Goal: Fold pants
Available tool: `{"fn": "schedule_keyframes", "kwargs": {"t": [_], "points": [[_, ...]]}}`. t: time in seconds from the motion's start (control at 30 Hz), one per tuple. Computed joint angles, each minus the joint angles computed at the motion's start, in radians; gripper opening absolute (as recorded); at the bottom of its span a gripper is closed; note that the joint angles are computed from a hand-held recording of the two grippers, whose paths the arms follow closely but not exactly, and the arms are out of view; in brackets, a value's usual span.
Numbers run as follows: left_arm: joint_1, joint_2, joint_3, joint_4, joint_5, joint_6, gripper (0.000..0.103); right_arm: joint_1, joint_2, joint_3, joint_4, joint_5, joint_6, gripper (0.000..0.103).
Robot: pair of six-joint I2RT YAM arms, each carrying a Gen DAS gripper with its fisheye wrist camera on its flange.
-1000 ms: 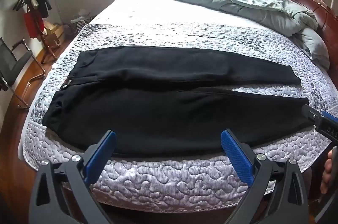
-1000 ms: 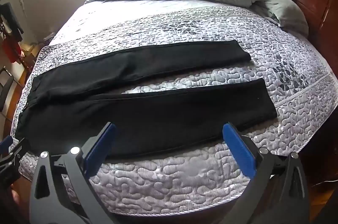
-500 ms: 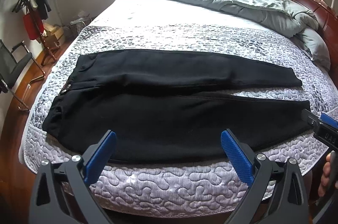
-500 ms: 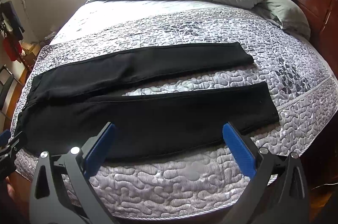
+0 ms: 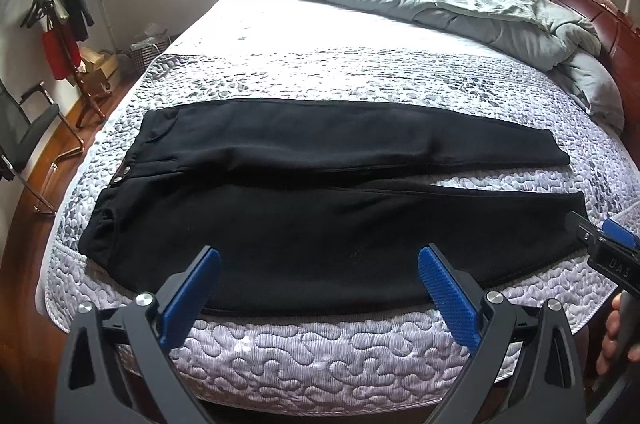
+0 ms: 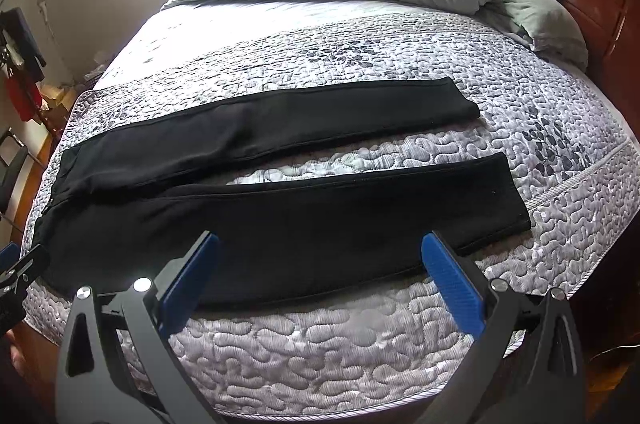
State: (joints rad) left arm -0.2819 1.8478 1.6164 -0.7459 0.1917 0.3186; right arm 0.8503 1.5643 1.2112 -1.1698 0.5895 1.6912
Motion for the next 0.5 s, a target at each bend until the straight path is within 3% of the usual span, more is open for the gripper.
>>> {"fn": "schedule_keyframes", "kwargs": {"t": [0.5], "points": [[-0.002, 0.006, 0.004, 0.003, -0.003, -0.001, 0.099, -0.001, 0.002, 0.010, -0.010, 0.006, -0.007, 0.100]]}}
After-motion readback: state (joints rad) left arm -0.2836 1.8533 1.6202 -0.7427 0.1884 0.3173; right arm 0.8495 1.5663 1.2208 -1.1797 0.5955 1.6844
